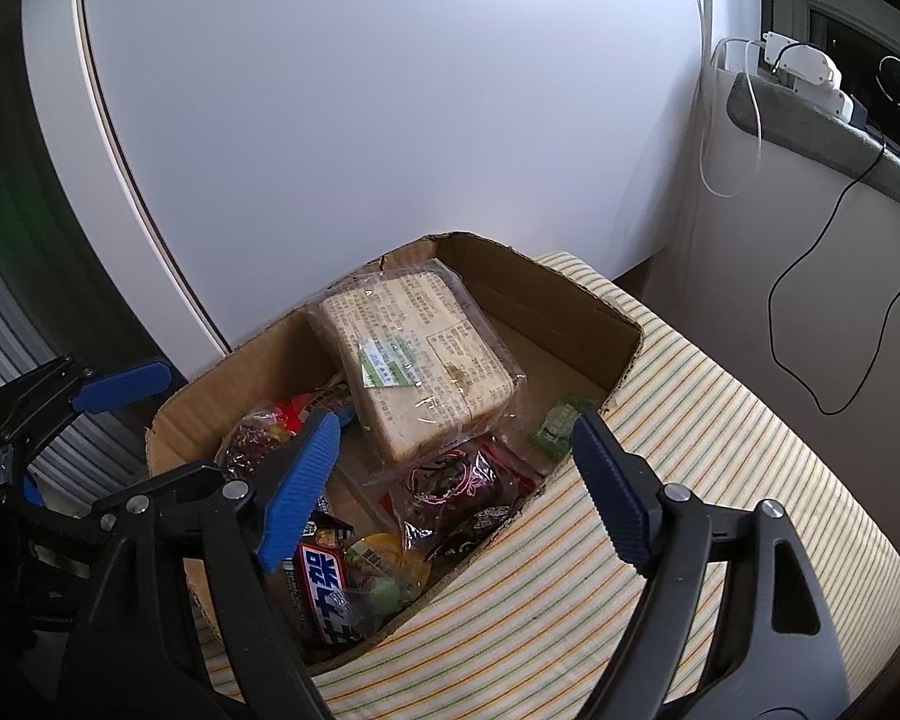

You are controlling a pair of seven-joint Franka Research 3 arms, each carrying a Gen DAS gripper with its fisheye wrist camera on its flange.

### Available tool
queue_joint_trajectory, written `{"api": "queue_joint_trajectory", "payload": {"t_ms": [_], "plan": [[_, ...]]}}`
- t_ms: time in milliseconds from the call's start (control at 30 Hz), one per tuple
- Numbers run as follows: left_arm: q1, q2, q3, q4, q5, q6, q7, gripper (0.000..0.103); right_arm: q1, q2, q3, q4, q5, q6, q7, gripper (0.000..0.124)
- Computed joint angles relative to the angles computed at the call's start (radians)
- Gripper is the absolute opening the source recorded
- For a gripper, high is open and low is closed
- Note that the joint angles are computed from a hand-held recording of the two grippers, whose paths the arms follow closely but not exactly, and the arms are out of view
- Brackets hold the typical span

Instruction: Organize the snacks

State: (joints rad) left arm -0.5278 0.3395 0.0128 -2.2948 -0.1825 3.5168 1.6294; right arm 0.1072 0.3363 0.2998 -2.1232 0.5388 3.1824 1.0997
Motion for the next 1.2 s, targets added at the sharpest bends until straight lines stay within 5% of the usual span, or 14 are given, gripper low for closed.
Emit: {"api": "queue_joint_trajectory", "payload": {"t_ms": [500,767,1000,1200], "plan": [[-0.05,-0.017,0.023,-0.02,-0.084,0.018,0.06,0.071,0.024,-0.05,-0.019,-0.069,-0.02,0.047,0.066,0.092],[-0.09,-0.042,0.023,-0.044,-0.203,0.043,0.154,0.071,0.137,-0.114,-0.136,-0.134,-0.091,0.086,0.169,0.093],[-0.106,-0.063,-0.001,-0.072,-0.315,0.078,0.238,0.08,0.435,-0.179,-0.424,-0.205,-0.109,0.13,0.231,0.1],[-0.081,-0.089,-0.056,-0.101,-0.398,0.119,0.287,0.081,0.76,-0.212,-0.716,-0.24,0.067,0.148,0.13,0.103]]}}
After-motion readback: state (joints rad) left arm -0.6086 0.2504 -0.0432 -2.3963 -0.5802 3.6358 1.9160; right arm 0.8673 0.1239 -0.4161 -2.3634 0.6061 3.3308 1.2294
